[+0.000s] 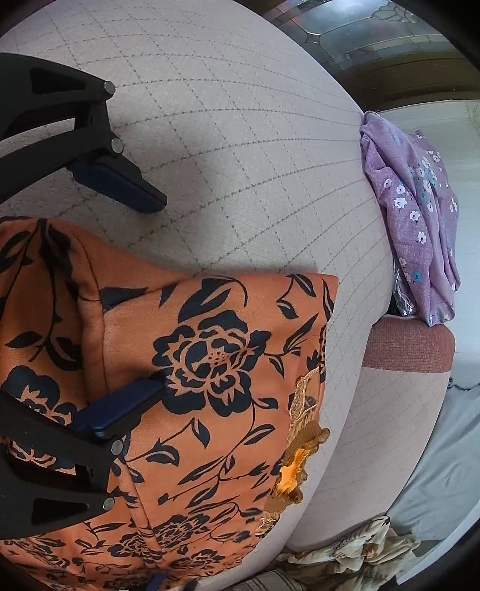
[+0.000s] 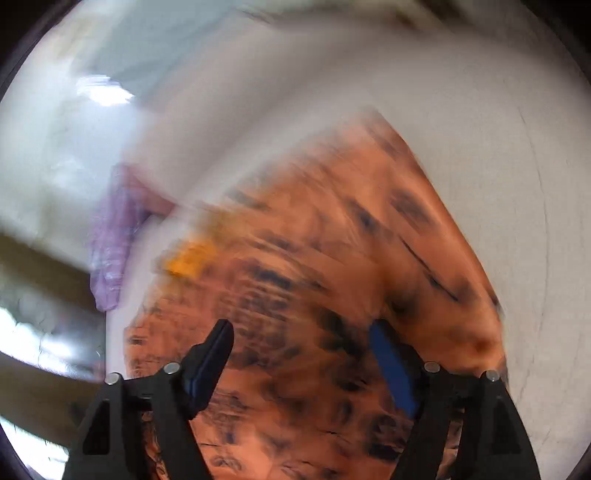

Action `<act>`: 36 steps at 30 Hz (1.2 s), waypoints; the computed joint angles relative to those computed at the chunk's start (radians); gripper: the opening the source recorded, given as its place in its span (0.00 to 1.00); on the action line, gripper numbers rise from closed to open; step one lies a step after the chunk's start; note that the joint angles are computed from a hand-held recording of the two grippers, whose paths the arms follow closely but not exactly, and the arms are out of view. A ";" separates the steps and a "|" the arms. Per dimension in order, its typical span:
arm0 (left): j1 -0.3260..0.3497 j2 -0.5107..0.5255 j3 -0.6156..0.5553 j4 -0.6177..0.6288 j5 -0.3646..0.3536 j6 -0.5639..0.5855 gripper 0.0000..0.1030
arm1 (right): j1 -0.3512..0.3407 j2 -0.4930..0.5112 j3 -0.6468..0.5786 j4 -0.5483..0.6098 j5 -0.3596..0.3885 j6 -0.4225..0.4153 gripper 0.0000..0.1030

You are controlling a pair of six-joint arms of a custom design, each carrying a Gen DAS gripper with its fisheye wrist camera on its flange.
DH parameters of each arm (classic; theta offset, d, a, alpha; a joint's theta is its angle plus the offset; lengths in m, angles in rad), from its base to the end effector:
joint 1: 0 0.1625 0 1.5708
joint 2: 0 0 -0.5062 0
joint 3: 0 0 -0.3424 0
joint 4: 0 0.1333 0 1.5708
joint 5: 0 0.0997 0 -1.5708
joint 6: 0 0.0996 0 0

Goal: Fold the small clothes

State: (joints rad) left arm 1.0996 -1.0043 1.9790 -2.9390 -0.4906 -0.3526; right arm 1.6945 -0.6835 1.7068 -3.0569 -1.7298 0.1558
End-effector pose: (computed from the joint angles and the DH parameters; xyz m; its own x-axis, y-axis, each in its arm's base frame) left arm -0.0635 -0.6118 0.3012 -0.6829 -0.3663 -0.6321 0.1955 0.7421 -0.6412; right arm 0.2035 -0.6840 0.1463 -0.9937 0.0867 0.0707 0.0443 0.8852 -0.4630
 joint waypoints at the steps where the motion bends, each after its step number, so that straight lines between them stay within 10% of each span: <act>1: -0.003 -0.007 -0.001 0.012 0.000 -0.007 0.89 | 0.000 -0.009 0.019 -0.042 0.016 -0.005 0.72; 23: -0.005 -0.011 -0.006 0.049 0.006 -0.026 0.95 | 0.035 0.128 -0.332 0.273 -0.003 -0.057 0.87; 30: -0.004 -0.005 -0.012 0.053 0.009 -0.031 0.95 | 0.065 0.132 -0.337 0.169 0.047 -0.115 0.87; 36: -0.003 -0.005 -0.014 0.061 0.009 -0.035 0.97 | 0.085 0.127 -0.327 0.197 -0.074 -0.124 0.86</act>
